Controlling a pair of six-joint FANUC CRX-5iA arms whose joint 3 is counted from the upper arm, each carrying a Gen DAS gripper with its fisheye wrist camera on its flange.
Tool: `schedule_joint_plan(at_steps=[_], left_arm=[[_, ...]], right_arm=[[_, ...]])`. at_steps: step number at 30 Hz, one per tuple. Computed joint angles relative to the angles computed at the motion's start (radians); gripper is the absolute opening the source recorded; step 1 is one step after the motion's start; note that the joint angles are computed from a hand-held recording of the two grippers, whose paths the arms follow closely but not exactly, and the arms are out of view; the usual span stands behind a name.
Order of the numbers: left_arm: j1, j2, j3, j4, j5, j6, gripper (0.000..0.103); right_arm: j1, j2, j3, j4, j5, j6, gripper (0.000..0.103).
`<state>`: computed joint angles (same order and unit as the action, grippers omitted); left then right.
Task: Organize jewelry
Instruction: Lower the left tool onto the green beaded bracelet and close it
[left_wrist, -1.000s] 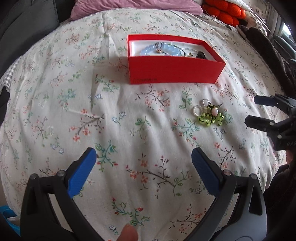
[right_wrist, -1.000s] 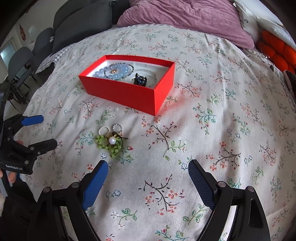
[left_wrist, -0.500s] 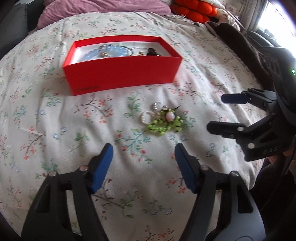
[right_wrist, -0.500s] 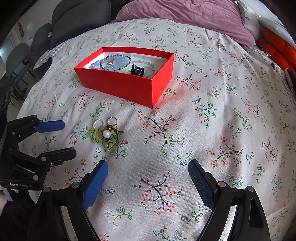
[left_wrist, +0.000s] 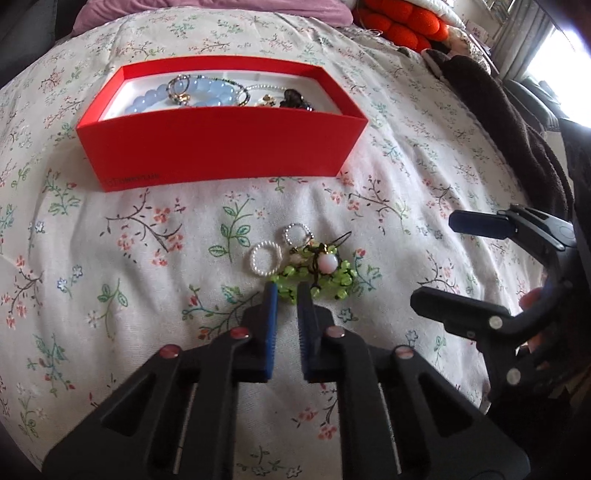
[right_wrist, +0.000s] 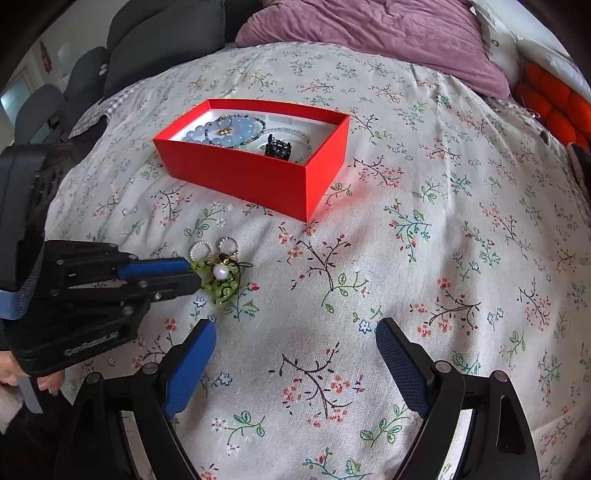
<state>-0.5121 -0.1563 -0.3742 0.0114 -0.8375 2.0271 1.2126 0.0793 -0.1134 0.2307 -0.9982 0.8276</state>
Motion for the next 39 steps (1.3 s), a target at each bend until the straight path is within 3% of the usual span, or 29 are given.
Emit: schedule_joint_plan(at_steps=[3,9,14,18,20,22,24,25,31,32,33,34,39], left_arm=[[-0.03,0.018,0.041,-0.052,-0.052,0.025,0.001],[-0.03,-0.025,0.023,-0.069,-0.072,0.033,0.0],[0.02,-0.102,-0.055,0.006,-0.005,-0.033,0.001],[0.021,-0.104,-0.083,0.066,0.074,-0.117,0.021],[-0.001,-0.084,-0.067,0.051,0.097,-0.148,0.023],[-0.012,-0.05,-0.042,0.041,0.095,-0.172,0.028],[-0.021,-0.017,-0.015,0.018,0.083,-0.167,0.039],[-0.025,-0.003,-0.003,0.002,0.078,-0.156,0.04],[-0.027,0.031,0.023,-0.018,0.064,-0.126,0.04],[-0.033,0.038,0.031,-0.027,0.057,-0.116,0.036],[-0.035,0.043,0.035,-0.025,0.05,-0.117,0.023],[-0.039,0.052,0.043,-0.026,0.034,-0.117,0.017],[-0.058,0.035,0.046,-0.066,0.021,-0.079,0.013]], right_arm=[[-0.001,-0.001,0.0,0.001,0.0,0.0,0.09],[-0.001,-0.002,-0.002,0.013,0.004,-0.007,0.09],[0.002,-0.001,0.001,0.018,0.009,-0.011,0.09],[0.003,-0.004,-0.004,0.029,0.011,-0.03,0.09],[-0.001,-0.01,-0.01,0.028,0.012,-0.037,0.09],[-0.006,-0.017,-0.018,0.028,0.012,-0.043,0.09],[-0.012,-0.023,-0.025,0.026,0.01,-0.045,0.09],[-0.015,-0.025,-0.028,0.022,0.009,-0.044,0.09],[-0.022,-0.039,-0.043,0.011,0.008,-0.027,0.09],[-0.023,-0.04,-0.044,0.009,0.008,-0.023,0.09],[-0.022,-0.041,-0.045,0.007,0.008,-0.02,0.09],[-0.022,-0.043,-0.046,0.006,0.009,-0.015,0.09],[-0.023,-0.049,-0.049,0.003,0.018,-0.005,0.09]])
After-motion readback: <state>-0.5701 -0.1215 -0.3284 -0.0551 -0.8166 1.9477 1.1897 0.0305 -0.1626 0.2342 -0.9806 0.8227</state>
